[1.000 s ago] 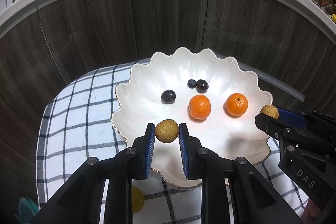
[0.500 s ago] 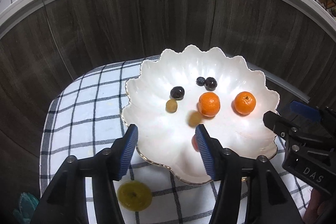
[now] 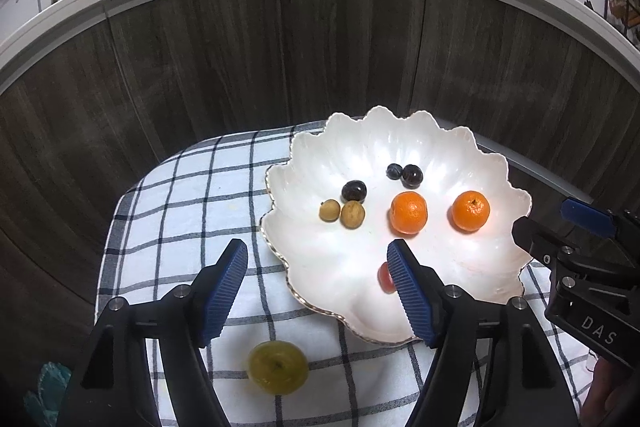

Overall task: Organize fruits
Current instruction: 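Withdraw both open tools and move the left toward the green apple while the right approaches the red grape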

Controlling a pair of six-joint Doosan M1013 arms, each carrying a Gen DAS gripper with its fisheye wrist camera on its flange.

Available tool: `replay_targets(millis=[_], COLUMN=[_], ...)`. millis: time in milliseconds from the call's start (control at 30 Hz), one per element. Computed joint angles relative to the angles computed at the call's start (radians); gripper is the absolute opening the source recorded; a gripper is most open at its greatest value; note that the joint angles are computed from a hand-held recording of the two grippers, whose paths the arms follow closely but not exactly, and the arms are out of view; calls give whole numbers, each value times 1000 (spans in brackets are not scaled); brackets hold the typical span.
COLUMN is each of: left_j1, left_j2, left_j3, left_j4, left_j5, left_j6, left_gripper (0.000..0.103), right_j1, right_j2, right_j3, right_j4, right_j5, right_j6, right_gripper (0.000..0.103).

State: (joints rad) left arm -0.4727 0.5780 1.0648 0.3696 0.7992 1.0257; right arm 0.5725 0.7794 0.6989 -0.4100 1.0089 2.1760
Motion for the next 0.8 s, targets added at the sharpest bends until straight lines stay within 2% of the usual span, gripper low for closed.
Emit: replay_targets(millis=[800], left_j1=[-14], left_j2=[-86], left_j3=[124], left_j4=[124], left_j5=[-58], left_j6=[-101], left_gripper=[74], right_j1=[32], right_j2=[-64], right_j3=[108], right_j4=[-102], right_j5=[-78], right_j6=[88], right_gripper=[68])
